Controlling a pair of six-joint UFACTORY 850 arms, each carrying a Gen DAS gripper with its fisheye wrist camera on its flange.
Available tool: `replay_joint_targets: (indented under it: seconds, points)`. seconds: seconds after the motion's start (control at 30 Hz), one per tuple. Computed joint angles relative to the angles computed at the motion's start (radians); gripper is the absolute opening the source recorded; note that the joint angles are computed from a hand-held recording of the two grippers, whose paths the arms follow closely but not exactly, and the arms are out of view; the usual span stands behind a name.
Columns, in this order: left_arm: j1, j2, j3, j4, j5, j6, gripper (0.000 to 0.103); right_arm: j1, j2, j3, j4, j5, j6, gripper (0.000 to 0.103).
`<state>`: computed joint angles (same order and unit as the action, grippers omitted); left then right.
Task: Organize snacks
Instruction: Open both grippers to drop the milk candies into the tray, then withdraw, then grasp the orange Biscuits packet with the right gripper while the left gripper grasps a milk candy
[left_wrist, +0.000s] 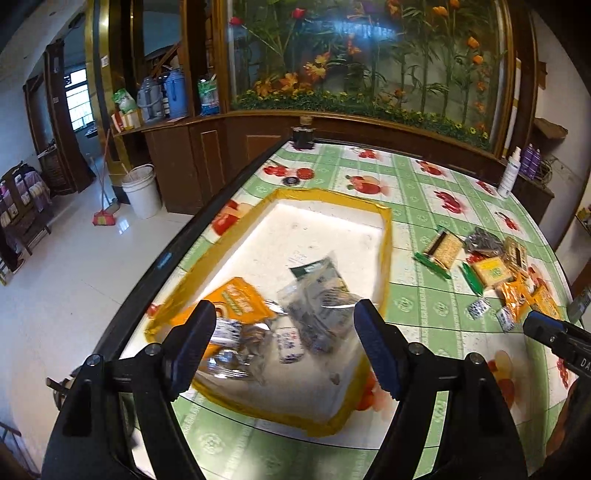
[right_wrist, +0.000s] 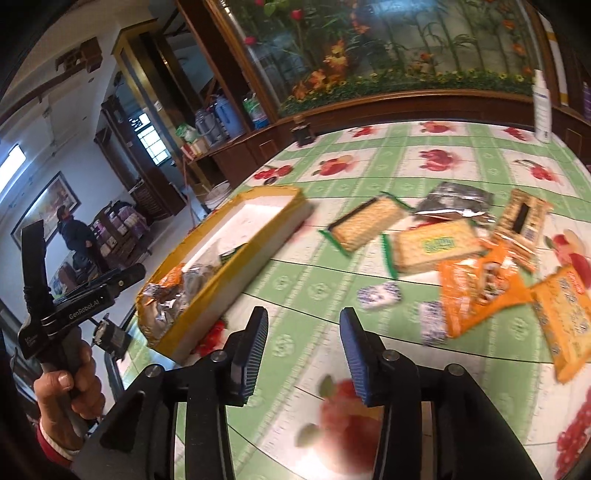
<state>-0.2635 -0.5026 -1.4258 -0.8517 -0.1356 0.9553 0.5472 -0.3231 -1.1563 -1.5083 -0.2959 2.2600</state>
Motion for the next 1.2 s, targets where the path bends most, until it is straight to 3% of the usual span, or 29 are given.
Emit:
replay_joint_targets:
  seconds: [0.3,0.6,0.8,0.93,1.2]
  points:
    - [-0.084,-0.015,-0.011,0.112,-0.068,-0.050,0.077,-0.023,0.164,0.218,0.057,-0.100,0.058,0.049]
    - [-0.167,-0.061,-0.076,0.249,-0.144,-0.112,0.077,-0.053,0.236,0.316,0.065,-0.131,0.080,0.053]
    - [-0.205,-0.122,-0.147,0.265,-0.221,-0.045,0.077,-0.081,0.230,0.312,0.209,-0.173,-0.112,0.056]
    - [-0.209,-0.185,-0.234,0.336,-0.282,-0.098,0.077,-0.102,0.227,0.300,0.270,-0.223,-0.223,0.074]
    - [-0.231,-0.275,-0.356,0.381,-0.396,-0.069,0.077,-0.175,0.205,0.286,0.294,-0.182,-0.326,0.074]
